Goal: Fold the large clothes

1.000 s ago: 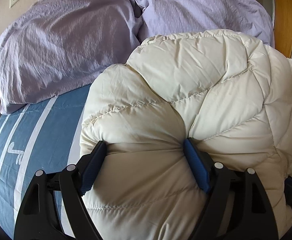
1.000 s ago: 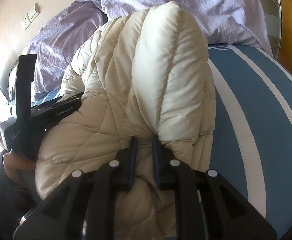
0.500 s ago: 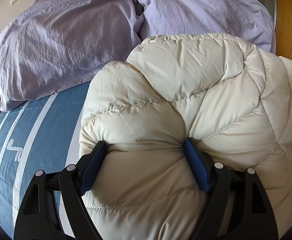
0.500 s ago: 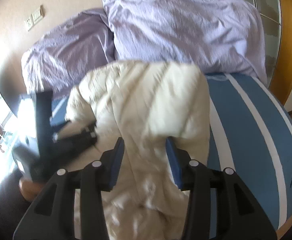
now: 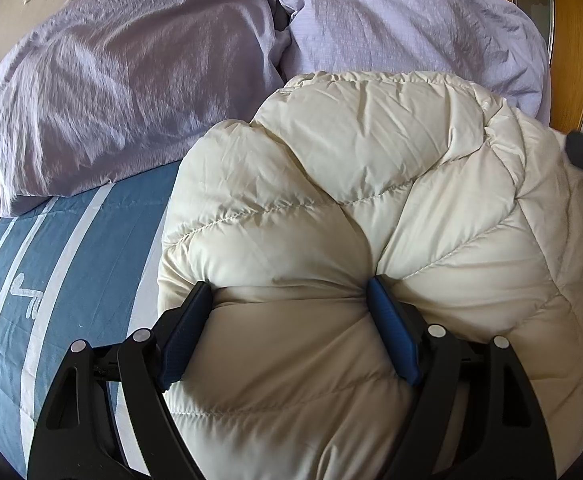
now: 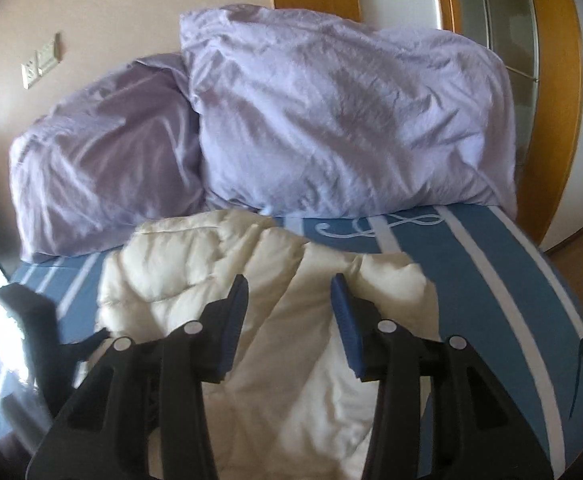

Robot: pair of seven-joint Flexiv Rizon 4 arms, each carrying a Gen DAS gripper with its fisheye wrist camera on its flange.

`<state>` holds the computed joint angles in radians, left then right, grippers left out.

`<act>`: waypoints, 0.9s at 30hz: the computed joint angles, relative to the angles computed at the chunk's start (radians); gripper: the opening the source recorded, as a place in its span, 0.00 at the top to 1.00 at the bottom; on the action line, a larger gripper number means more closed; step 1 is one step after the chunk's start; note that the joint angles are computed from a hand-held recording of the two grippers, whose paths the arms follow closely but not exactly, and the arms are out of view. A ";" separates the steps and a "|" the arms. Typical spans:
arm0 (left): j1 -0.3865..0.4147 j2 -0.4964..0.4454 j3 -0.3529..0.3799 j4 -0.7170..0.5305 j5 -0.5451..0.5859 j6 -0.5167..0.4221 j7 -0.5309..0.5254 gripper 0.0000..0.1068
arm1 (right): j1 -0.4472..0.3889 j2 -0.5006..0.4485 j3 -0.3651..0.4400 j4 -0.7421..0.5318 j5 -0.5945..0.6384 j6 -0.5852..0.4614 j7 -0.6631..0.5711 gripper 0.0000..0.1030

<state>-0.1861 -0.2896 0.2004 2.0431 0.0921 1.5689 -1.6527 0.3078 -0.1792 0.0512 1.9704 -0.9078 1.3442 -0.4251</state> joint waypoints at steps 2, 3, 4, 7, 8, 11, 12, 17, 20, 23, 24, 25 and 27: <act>0.011 0.001 -0.012 0.005 -0.007 0.005 0.007 0.25 | -0.002 -0.014 -0.001 -0.003 0.014 -0.012 -0.007 0.58; 0.016 0.001 -0.018 0.006 -0.012 0.008 0.012 0.25 | -0.003 -0.023 -0.004 -0.002 0.017 -0.017 -0.009 0.58; 0.021 0.001 -0.024 0.009 -0.018 0.011 0.016 0.25 | -0.001 -0.024 -0.009 0.004 0.011 -0.015 -0.003 0.58; 0.020 0.001 -0.026 0.012 -0.026 0.015 0.022 0.25 | 0.000 -0.035 -0.021 0.014 -0.006 -0.005 0.012 0.59; 0.019 0.001 -0.025 0.012 -0.028 0.015 0.023 0.25 | 0.001 -0.039 -0.027 0.016 -0.016 -0.001 0.020 0.59; 0.022 0.000 -0.029 0.015 -0.037 0.019 0.029 0.25 | 0.003 -0.047 -0.033 0.018 -0.030 0.003 0.030 0.58; 0.022 0.001 -0.030 0.015 -0.041 0.020 0.030 0.25 | 0.004 -0.050 -0.034 0.018 -0.032 0.003 0.032 0.58; 0.024 0.000 -0.033 0.020 -0.054 0.026 0.040 0.25 | 0.007 -0.058 -0.043 0.020 -0.048 0.008 0.048 0.56; 0.026 0.000 -0.036 0.023 -0.063 0.032 0.046 0.25 | 0.007 -0.061 -0.046 0.022 -0.056 0.011 0.054 0.56; 0.029 0.000 -0.041 0.026 -0.073 0.036 0.053 0.24 | 0.006 -0.068 -0.049 0.023 -0.060 0.016 0.059 0.55; 0.030 0.000 -0.043 0.028 -0.076 0.037 0.056 0.24 | 0.007 -0.070 -0.050 0.023 -0.062 0.017 0.061 0.55; 0.032 0.000 -0.045 0.029 -0.080 0.039 0.059 0.24 | 0.007 -0.072 -0.052 0.024 -0.063 0.018 0.063 0.54; 0.032 0.000 -0.045 0.030 -0.085 0.042 0.063 0.24 | 0.008 -0.074 -0.054 0.024 -0.065 0.018 0.066 0.54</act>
<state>-0.1544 -0.2900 0.1552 2.0733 0.0068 1.6109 -1.5901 0.3162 -0.2535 -0.0025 1.9947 -0.9732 1.3622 -0.3593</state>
